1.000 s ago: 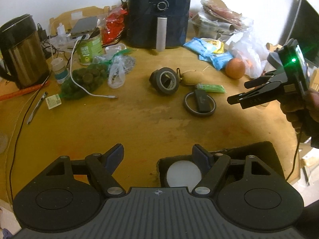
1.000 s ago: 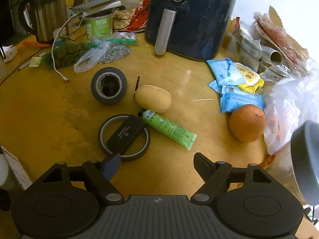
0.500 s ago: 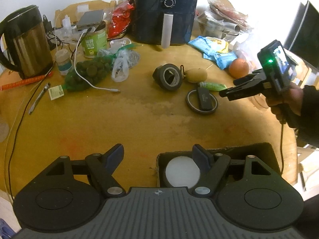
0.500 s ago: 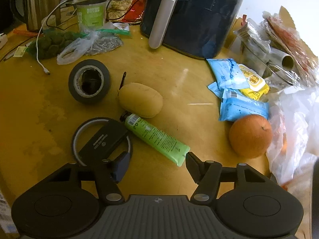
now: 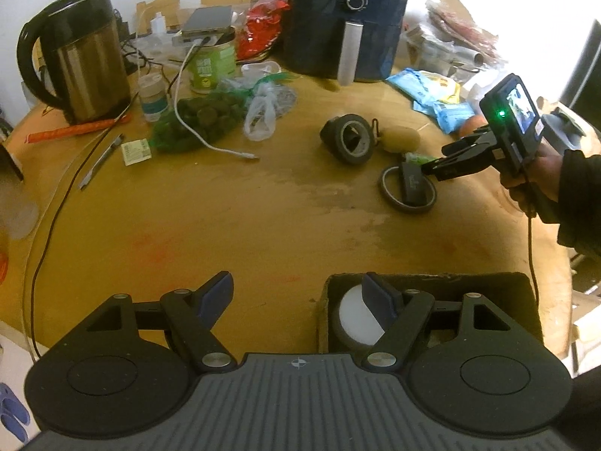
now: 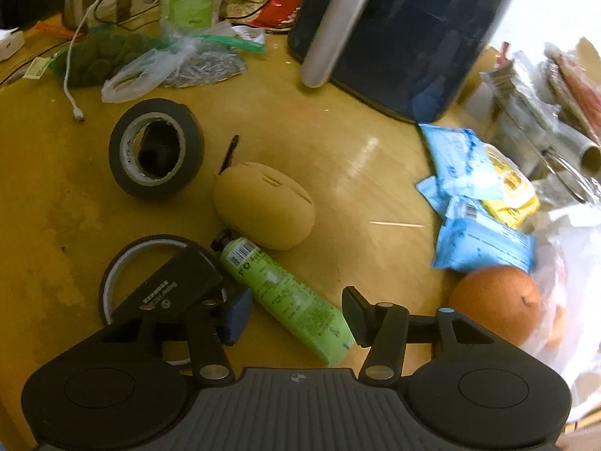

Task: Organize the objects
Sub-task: 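Close the right gripper on the green tube and lift it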

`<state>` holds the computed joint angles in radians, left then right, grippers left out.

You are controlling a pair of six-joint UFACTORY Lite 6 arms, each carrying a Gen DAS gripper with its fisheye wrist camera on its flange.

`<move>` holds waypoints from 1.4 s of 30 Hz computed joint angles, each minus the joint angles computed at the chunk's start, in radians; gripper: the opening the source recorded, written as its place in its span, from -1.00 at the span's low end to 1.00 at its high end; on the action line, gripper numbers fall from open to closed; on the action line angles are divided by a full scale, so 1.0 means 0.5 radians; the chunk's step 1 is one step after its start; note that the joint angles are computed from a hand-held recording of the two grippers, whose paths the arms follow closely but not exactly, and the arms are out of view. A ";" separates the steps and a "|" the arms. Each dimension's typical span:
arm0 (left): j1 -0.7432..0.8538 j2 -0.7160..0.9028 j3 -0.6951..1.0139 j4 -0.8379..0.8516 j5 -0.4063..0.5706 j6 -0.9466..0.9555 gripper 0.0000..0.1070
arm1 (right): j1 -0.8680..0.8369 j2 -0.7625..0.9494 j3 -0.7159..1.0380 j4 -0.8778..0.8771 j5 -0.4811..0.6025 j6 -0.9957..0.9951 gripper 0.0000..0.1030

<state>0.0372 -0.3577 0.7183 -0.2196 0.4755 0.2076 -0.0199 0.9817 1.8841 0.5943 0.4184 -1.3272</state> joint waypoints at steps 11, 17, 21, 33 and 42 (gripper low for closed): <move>0.013 0.003 -0.004 -0.021 0.015 0.011 0.40 | -0.016 0.180 0.299 -0.092 0.273 -0.026 -0.10; 0.004 0.066 0.038 -0.099 0.013 0.107 0.40 | -0.037 0.034 0.070 -0.053 0.241 -0.175 -0.30; -0.029 0.098 0.063 -0.137 0.001 0.155 0.40 | -0.053 -0.109 -0.165 0.015 0.170 -0.330 -0.42; -0.072 0.191 0.146 -0.267 0.006 0.338 0.40 | -0.127 -0.487 -0.755 0.042 -0.043 -0.269 -0.49; -0.086 0.241 0.189 -0.343 0.006 0.434 0.40 | -0.148 -0.536 -0.810 0.051 0.016 -0.188 -0.30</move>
